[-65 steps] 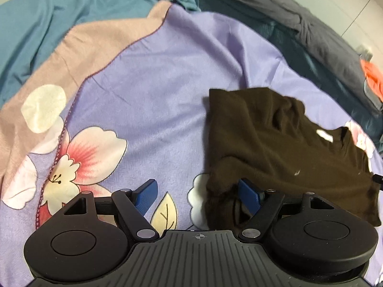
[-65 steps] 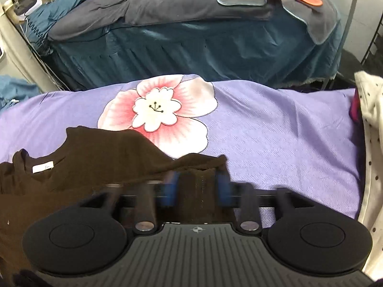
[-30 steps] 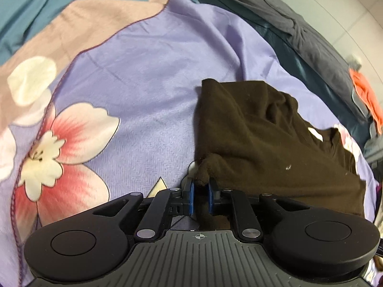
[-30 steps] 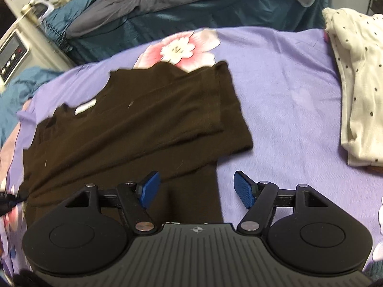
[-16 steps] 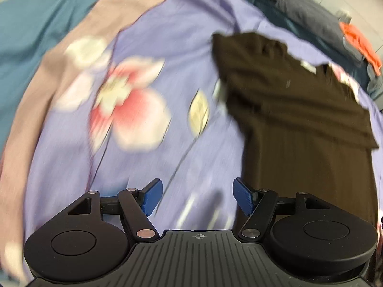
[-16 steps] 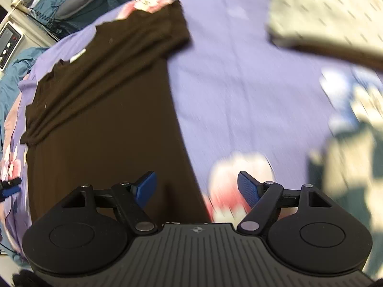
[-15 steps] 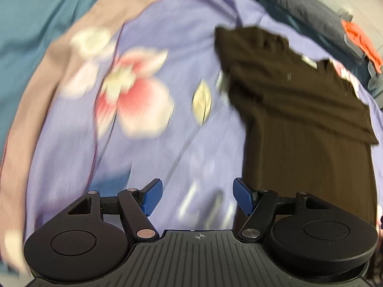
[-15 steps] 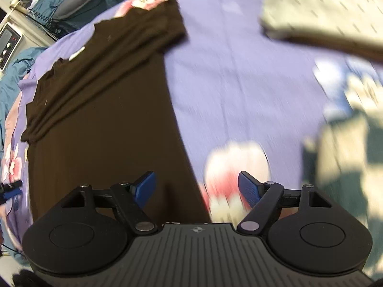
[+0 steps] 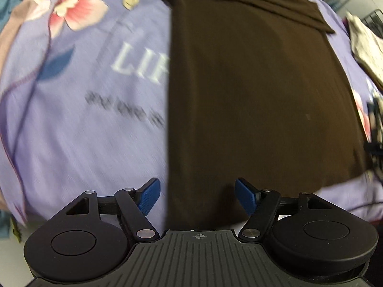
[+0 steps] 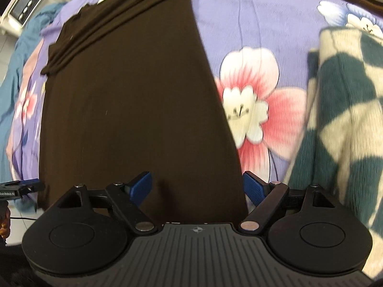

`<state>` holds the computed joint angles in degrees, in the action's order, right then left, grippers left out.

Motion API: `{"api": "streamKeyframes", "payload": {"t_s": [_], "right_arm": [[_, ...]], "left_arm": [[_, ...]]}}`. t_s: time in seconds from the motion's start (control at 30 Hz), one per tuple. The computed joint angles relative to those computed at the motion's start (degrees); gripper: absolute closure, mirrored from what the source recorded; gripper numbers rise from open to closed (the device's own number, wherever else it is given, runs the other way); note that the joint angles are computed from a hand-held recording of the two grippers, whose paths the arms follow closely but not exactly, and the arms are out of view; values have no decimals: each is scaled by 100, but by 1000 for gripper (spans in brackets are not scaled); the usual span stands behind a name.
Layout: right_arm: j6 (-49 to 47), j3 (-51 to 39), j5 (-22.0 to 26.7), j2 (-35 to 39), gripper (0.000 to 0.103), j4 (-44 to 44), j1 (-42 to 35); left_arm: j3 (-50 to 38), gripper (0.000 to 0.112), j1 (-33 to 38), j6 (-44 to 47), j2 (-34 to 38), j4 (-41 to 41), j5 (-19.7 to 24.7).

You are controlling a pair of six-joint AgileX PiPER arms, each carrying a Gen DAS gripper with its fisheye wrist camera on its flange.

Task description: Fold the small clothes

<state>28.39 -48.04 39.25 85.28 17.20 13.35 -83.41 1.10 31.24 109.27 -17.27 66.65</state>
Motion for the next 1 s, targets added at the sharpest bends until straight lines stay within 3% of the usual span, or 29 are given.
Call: {"api": "streamKeyframes", "payload": {"t_s": [0.17, 0.43, 0.57, 0.63, 0.7, 0.83, 1.0], "right_arm": [[71, 336, -162, -196, 18, 308, 169], [-938, 483, -114, -186, 18, 1151, -428], [-815, 535, -15, -324, 34, 941, -479], [-837, 588, 49, -414, 42, 903, -568], [-903, 699, 106, -540, 54, 922, -683], [-1053, 716, 197, -580, 61, 913, -729], [-984, 607, 244, -472, 78, 806, -591]], "left_arm": [[736, 9, 39, -18, -400, -173, -277], [534, 9, 129, -676, -226, -205, -224], [407, 9, -164, -1138, -227, 254, -268], [356, 21, -276, -1284, -219, 383, -277], [322, 25, -402, -1340, -198, 479, -292], [330, 32, -650, -1196, -226, 709, -387], [192, 42, -726, -1233, -129, 640, -291]]}}
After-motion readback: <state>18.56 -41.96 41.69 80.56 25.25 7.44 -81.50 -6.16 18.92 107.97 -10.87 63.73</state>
